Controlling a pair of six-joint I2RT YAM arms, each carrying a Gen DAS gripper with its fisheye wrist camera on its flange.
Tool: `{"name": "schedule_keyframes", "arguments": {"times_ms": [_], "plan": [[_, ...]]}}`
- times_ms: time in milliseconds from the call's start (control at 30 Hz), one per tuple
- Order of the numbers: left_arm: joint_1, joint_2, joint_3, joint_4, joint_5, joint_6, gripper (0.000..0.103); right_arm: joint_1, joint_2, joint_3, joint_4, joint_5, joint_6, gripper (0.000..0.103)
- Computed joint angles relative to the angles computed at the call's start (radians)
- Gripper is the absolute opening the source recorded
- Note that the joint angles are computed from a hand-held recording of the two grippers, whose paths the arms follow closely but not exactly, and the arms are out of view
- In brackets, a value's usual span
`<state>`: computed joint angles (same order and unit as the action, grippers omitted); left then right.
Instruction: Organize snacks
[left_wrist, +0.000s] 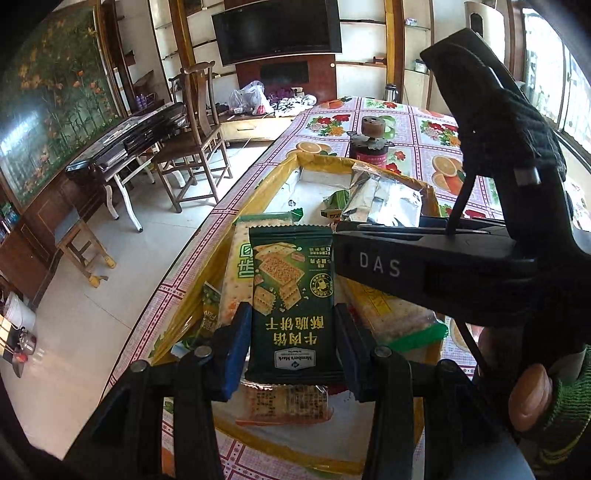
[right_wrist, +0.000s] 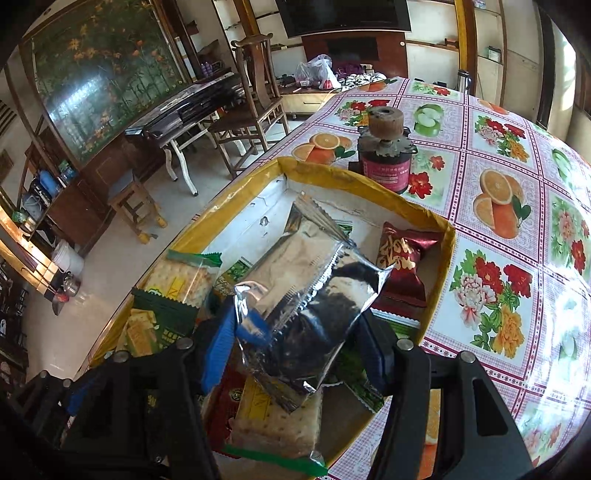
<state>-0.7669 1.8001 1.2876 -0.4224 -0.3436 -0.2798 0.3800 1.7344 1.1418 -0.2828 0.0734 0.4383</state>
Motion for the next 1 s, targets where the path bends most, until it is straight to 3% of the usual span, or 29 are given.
{"name": "schedule_keyframes", "arguments": {"times_ms": [167,467,1000], "plan": [[0.009,0.009,0.011,-0.017,0.012,-0.01,0.06,-0.007,0.004,-0.002,0.009,-0.014,-0.009,0.066],[-0.005,-0.015,-0.003,-0.055,0.013,-0.04,0.074,-0.015,-0.078,-0.06,0.024,-0.039,-0.04,0.073],[-0.163,-0.199,-0.183,-0.065,-0.127,-0.082,0.08,-0.007,-0.465,-0.336,-0.028,-0.044,-0.272,0.08]]}}
